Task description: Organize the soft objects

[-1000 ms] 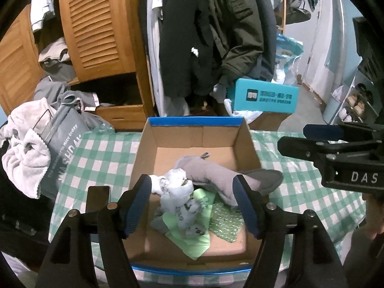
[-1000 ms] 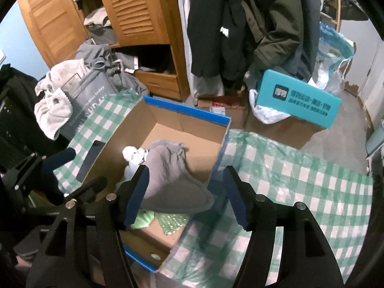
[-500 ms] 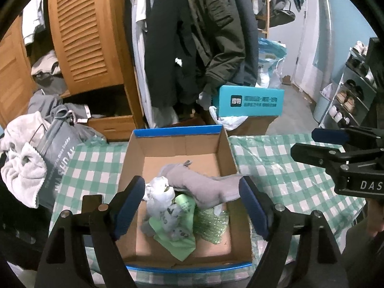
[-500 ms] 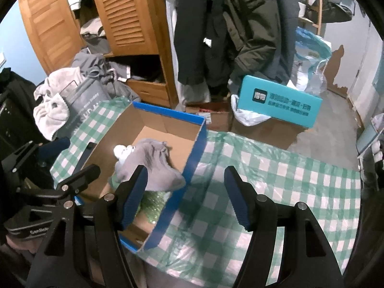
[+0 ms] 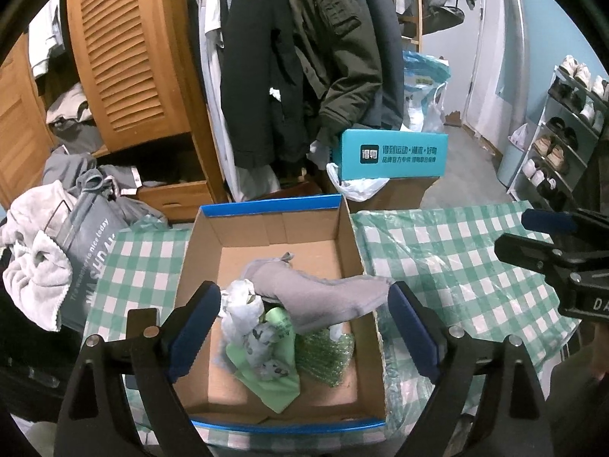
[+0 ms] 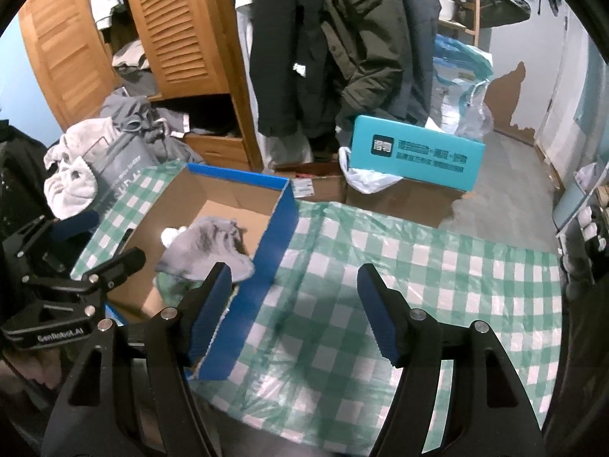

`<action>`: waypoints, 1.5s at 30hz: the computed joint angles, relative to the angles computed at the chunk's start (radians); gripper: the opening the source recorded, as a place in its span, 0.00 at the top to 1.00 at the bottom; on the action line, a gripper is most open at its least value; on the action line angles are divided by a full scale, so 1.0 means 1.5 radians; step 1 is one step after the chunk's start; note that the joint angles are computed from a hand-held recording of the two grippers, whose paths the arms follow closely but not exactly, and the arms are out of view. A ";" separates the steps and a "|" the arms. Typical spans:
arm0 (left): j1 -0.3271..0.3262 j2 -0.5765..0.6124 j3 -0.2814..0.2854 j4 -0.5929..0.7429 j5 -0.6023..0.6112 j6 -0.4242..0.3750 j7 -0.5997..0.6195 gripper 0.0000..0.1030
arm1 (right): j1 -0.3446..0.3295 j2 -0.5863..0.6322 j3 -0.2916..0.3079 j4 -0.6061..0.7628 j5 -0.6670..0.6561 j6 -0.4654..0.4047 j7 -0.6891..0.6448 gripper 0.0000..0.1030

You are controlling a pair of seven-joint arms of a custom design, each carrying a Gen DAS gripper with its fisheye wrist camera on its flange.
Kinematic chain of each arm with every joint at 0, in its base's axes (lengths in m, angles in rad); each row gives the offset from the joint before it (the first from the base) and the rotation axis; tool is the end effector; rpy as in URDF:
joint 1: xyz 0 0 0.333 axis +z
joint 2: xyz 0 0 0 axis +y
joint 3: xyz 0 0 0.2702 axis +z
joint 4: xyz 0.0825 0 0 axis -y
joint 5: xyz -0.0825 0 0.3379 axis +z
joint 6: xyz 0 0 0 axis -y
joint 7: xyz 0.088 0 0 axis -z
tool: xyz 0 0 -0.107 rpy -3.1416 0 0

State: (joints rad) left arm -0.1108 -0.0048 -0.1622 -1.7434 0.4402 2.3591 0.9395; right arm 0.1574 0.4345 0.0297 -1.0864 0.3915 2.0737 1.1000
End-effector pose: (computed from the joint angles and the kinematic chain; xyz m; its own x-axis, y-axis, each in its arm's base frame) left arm 0.5428 -0.1464 0.5938 0.1557 -0.9872 -0.0361 -0.7422 -0.0928 -0.6637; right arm 0.6387 0.1356 0.6020 0.5630 -0.8163 -0.1293 -0.6932 -0.3813 -0.6116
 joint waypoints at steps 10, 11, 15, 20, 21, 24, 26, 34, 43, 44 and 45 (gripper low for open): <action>-0.009 0.024 -0.005 0.030 0.006 -0.017 0.001 0.11 | -0.007 -0.019 -0.005 -0.037 0.004 0.015 -0.012 0.33; -0.009 0.024 -0.005 0.030 0.003 -0.017 0.000 0.11 | -0.007 -0.019 -0.006 -0.039 0.003 0.016 -0.012 0.33; -0.011 0.034 -0.006 0.047 -0.007 -0.031 0.004 0.11 | -0.008 -0.023 -0.010 -0.052 -0.004 0.027 -0.013 0.33; -0.011 0.036 -0.005 0.048 -0.012 -0.025 0.002 0.11 | -0.011 -0.020 -0.011 -0.049 -0.006 0.026 -0.002 0.33; -0.011 0.036 -0.005 0.048 -0.012 -0.024 0.001 0.11 | -0.011 -0.020 -0.011 -0.048 -0.006 0.026 -0.001 0.33; -0.011 0.037 -0.005 0.050 -0.011 -0.028 0.004 0.11 | -0.012 -0.021 -0.010 -0.048 -0.005 0.026 0.000 0.33; -0.010 0.036 -0.005 0.048 -0.012 -0.025 0.003 0.11 | -0.013 -0.021 -0.010 -0.049 -0.005 0.028 -0.004 0.33; -0.009 0.033 -0.004 0.047 -0.020 -0.023 0.005 0.11 | -0.012 -0.006 -0.012 -0.026 -0.012 0.016 0.007 0.33; -0.012 0.027 -0.006 0.038 -0.009 -0.022 0.004 0.11 | -0.014 -0.008 -0.011 -0.031 -0.012 0.019 0.007 0.33; -0.012 0.028 -0.006 0.040 -0.011 -0.023 0.004 0.11 | -0.015 -0.007 -0.011 -0.029 -0.011 0.018 0.007 0.33; -0.012 0.028 -0.006 0.039 -0.011 -0.021 0.003 0.11 | -0.015 -0.008 -0.011 -0.030 -0.011 0.018 0.006 0.33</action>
